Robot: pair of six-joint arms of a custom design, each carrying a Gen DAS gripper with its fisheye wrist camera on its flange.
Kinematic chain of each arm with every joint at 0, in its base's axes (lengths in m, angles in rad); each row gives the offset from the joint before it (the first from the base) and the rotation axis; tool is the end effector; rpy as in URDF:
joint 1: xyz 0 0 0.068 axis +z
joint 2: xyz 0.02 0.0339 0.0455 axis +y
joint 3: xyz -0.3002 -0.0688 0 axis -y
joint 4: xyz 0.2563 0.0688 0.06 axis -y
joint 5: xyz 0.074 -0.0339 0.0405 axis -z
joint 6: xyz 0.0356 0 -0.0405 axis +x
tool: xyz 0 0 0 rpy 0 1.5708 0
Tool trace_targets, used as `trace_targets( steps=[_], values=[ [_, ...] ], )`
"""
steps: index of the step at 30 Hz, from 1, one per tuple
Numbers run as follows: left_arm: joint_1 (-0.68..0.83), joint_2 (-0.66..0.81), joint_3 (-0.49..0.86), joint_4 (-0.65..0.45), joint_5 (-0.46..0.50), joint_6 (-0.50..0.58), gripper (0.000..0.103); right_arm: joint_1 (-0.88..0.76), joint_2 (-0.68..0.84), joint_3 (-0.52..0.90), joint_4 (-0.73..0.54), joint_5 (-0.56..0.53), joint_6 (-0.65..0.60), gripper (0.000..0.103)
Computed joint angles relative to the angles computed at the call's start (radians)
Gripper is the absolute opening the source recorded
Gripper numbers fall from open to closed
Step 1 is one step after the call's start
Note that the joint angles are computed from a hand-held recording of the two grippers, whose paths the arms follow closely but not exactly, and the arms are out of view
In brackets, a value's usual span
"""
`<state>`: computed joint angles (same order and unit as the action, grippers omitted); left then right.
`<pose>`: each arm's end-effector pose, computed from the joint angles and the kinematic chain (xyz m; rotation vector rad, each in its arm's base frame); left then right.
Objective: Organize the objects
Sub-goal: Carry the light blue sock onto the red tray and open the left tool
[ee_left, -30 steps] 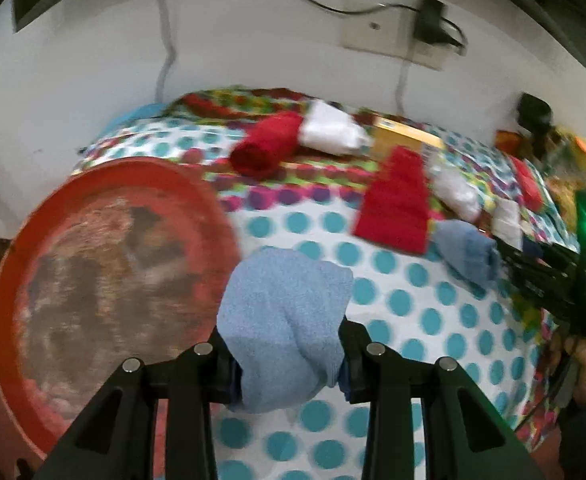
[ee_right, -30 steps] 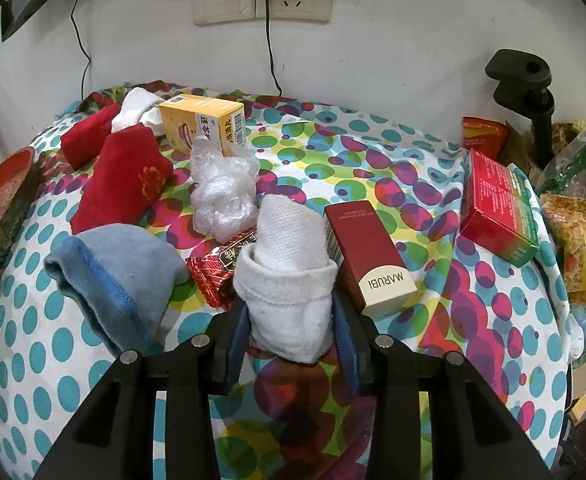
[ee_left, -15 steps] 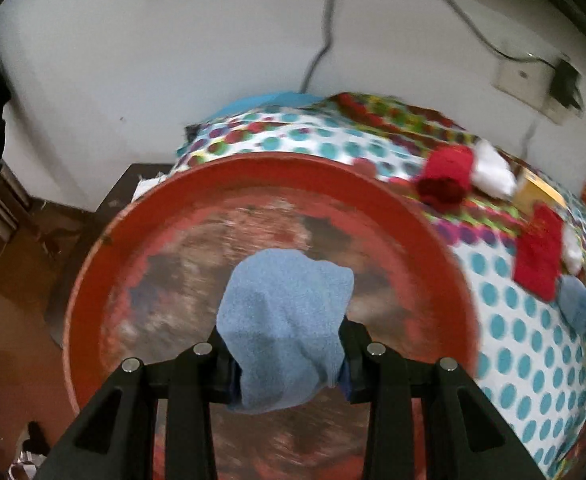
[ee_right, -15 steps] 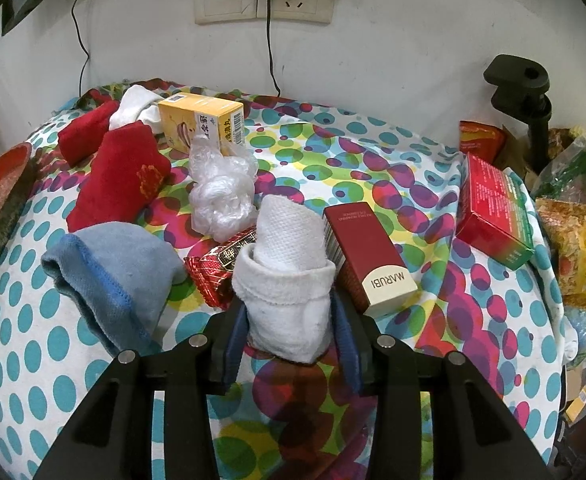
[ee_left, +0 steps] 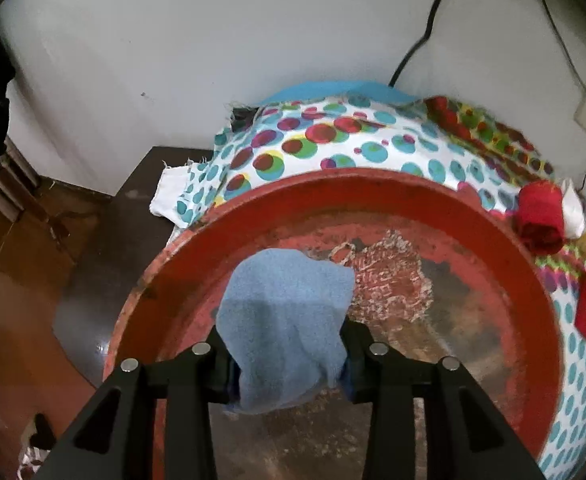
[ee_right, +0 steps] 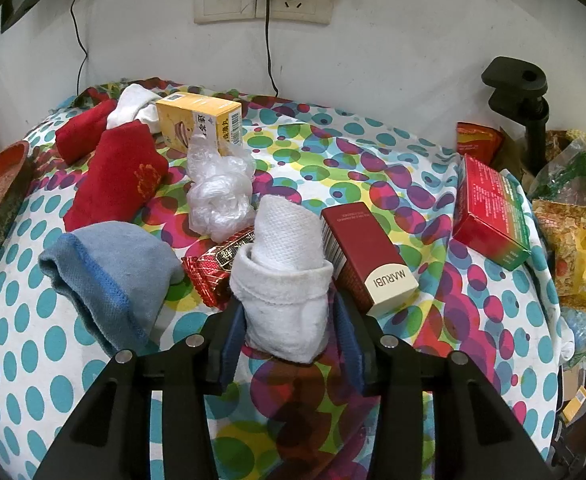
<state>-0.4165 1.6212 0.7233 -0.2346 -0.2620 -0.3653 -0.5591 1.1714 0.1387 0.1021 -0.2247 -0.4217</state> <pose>0.2669 -0.1080 0.1521 -0.0099 2.6388 0.0975 0.1323 -0.0734 0.1136 0.0775 2.4724 -0.1399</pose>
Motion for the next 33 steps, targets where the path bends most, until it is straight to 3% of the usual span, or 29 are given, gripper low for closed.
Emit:
trace_targets(
  steps=[8, 20, 33],
  values=[
    [0.035, 0.054, -0.007, 0.047, 0.007, 0.013, 0.044, -0.008, 0.007, 0.003, 0.001, -0.010, -0.011, 0.041],
    [0.065, 0.000, -0.042, 0.028, 0.024, 0.052, 0.063, -0.029, 0.022, 0.007, 0.010, -0.024, -0.047, 0.041],
    [0.020, -0.130, -0.087, -0.029, 0.009, 0.015, 0.064, -0.031, 0.019, 0.007, 0.002, -0.031, -0.050, 0.041]
  ],
)
